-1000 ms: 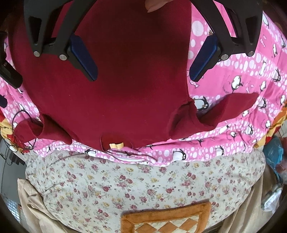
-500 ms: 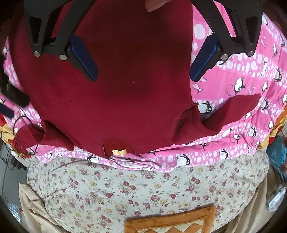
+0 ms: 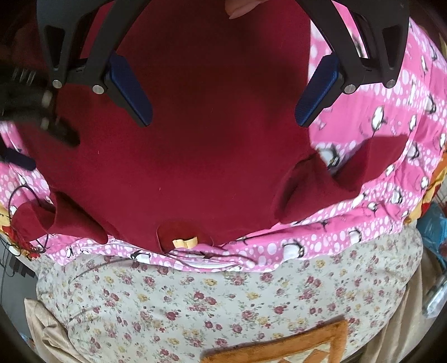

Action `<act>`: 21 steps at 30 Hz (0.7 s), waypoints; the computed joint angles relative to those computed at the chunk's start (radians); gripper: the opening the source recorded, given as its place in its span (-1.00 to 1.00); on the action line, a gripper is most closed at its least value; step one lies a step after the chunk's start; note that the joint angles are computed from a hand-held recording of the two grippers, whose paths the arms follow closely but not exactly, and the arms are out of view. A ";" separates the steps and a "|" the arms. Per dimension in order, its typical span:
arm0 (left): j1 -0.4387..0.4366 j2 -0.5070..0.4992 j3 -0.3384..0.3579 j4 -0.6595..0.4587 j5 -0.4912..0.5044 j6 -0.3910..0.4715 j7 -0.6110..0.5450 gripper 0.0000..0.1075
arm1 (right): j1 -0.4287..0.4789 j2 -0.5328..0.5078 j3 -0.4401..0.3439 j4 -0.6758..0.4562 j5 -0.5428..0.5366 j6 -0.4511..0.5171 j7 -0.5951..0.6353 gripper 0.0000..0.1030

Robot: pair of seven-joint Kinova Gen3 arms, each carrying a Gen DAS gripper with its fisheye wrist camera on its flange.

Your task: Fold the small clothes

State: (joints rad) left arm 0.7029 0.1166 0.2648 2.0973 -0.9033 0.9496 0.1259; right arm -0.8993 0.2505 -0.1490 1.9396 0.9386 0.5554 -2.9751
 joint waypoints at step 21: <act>-0.050 0.048 -0.084 0.066 -0.036 -0.213 0.080 0.80 | -0.038 0.047 0.040 0.006 -0.066 -0.038 0.052 0.99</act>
State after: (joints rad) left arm 0.6527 0.1643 0.1806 2.1634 -0.9389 0.7364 0.2056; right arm -0.9369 0.2976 -0.1086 1.9460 0.8724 0.5171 -2.9229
